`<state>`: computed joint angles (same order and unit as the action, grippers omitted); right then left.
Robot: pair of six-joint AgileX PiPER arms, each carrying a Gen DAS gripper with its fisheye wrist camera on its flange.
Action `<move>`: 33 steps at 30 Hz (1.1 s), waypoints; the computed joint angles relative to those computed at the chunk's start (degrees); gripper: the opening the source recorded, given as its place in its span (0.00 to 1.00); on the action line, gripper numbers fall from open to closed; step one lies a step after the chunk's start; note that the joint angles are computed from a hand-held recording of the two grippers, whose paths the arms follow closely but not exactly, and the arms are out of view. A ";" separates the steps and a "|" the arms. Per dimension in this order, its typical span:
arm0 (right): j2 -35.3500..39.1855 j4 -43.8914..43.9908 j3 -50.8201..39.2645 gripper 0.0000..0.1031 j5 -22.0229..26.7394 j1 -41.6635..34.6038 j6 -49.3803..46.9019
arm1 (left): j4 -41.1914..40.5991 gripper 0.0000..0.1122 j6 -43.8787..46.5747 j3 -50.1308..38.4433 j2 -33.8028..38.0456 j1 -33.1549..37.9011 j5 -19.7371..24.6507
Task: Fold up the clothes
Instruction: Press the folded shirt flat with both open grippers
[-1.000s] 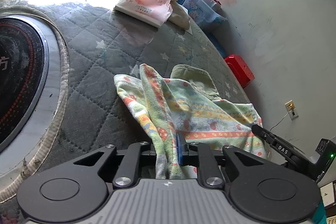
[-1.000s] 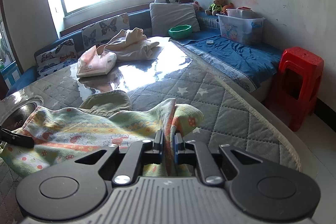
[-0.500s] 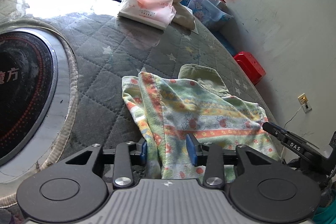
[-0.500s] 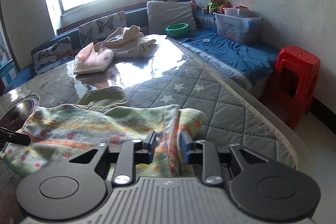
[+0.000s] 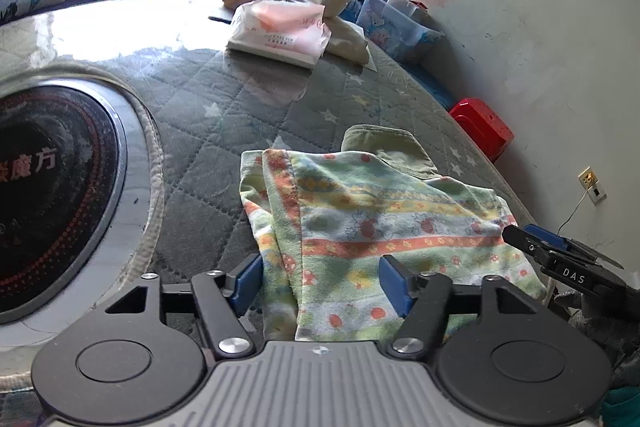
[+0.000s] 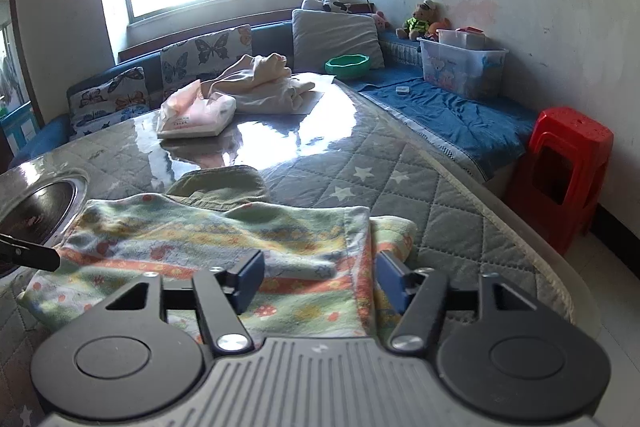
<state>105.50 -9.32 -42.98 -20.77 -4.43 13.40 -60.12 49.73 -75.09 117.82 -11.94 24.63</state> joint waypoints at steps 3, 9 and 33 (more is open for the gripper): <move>-0.32 1.34 0.53 0.74 -0.32 0.92 -0.83 | -1.04 0.67 1.90 1.84 -1.24 -0.47 -1.85; -0.94 5.62 1.32 0.82 -0.62 2.80 -3.90 | -4.58 0.77 6.06 5.02 -3.39 -1.13 -4.61; -6.47 22.69 7.91 1.00 -1.23 10.20 -15.25 | -25.16 0.92 27.64 17.42 -12.22 -4.66 -12.43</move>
<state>99.03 13.38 -35.07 -21.99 5.77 -1.85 -85.28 77.37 -57.67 105.60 -16.60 12.20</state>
